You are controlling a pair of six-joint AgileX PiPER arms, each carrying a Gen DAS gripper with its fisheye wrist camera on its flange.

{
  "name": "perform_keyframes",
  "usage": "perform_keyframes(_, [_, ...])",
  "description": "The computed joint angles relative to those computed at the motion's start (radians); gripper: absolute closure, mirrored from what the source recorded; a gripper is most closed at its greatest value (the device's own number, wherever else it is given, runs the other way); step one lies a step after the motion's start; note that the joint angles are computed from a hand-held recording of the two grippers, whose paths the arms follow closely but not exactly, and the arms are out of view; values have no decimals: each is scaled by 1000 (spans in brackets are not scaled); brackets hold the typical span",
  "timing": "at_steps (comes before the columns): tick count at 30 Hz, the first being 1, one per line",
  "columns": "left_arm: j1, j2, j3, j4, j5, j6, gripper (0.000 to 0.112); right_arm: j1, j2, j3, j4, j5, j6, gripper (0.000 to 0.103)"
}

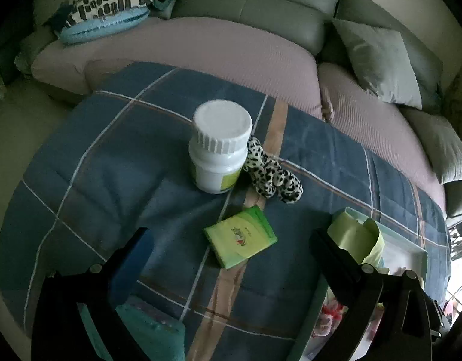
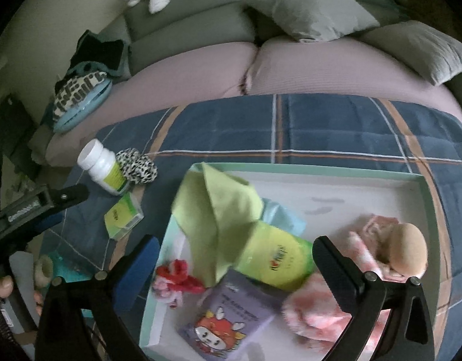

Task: Organize soft objects
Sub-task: 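Withdraw both grippers and move left gripper toward the second green tissue packet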

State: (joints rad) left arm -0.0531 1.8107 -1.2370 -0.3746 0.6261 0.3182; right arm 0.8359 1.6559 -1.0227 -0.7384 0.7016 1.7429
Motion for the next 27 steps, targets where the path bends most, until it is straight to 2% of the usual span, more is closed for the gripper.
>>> perform_keyframes(5, [6,36,-26,-17,19,-17,10,-15,34,-47,3,-9,-34,0])
perform_keyframes(12, [-22,104,-63,-8,43,-54,10,-30,87,-121,44,20,-124,0])
perform_keyframes(27, [-39,159,-102,5,64,-89,10,-58,106,-163,61,39,-179,0])
